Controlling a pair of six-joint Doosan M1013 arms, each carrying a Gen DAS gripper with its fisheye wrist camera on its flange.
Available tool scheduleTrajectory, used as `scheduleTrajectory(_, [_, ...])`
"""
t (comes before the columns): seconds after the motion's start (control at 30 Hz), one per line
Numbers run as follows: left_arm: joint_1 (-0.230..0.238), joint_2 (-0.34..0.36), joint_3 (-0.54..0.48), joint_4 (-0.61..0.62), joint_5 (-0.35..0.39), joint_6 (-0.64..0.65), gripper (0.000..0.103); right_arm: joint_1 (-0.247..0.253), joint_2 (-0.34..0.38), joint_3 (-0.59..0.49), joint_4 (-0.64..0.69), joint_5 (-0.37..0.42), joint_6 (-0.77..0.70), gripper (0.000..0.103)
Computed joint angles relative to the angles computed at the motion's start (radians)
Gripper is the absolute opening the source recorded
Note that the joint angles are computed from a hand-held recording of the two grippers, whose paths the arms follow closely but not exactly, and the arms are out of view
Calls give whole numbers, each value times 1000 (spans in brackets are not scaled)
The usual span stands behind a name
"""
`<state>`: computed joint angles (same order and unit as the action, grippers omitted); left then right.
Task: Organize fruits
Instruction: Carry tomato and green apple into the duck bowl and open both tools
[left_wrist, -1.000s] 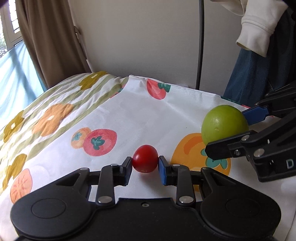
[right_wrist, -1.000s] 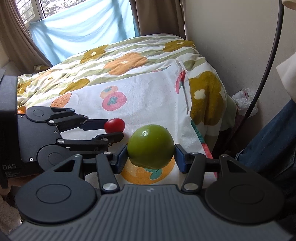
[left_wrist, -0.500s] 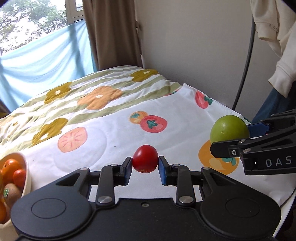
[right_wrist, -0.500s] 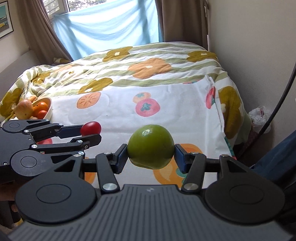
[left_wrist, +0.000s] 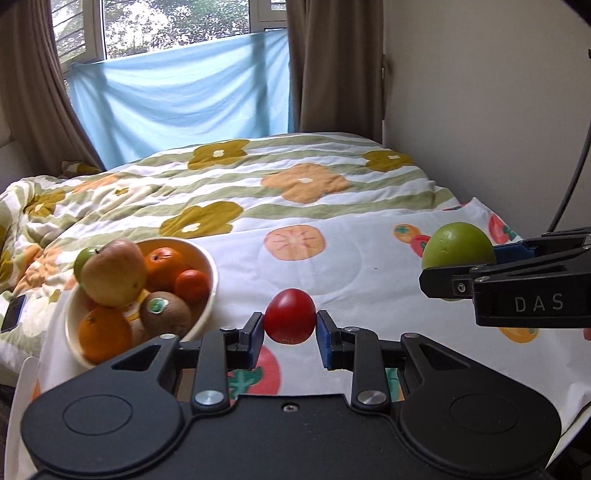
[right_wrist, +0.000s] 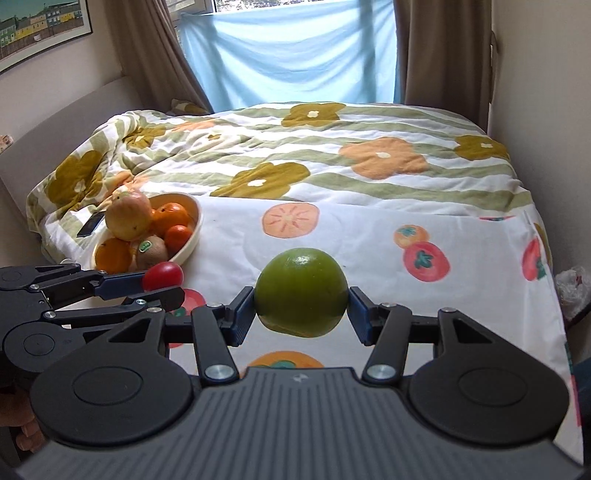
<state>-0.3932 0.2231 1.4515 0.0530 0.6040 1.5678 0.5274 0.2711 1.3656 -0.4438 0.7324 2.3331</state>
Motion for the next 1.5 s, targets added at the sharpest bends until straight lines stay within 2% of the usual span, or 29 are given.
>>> scheduleTrajectory(0.3, [101,5,-22,24,17,-1,33,47,129,-177,73,25,-88,69])
scheduleTrajectory(0.63, [202,65,-87,-40,58,110,33,85,264,-361,127,98,-154,69])
scheduleTrajectory(0.83, [239,114,-137,-101,96,207,33,100,322,-440,136,156,-164,69])
scheduleTrajectory(1.07, [252,151,-177,-142,145,283,35,108,359,-493,130,211,-159,69])
scheduleTrajectory(1.1, [253,150,-175,-140,143,283,38,109,361,-496,128,216,-158,69])
scheduleTrajectory(1.2, [255,144,-169,-123,127,273,59,112,368,-507,121,231,-150,69])
scheduleTrajectory(1.27, [262,136,-162,-139,114,272,87,112,371,-512,119,238,-153,69])
scheduleTrajectory(1.33, [269,123,-152,-171,96,284,90,115,374,-516,112,244,-162,69])
scheduleTrajectory(1.5, [271,110,-147,-155,108,276,90,125,378,-515,90,229,-197,69])
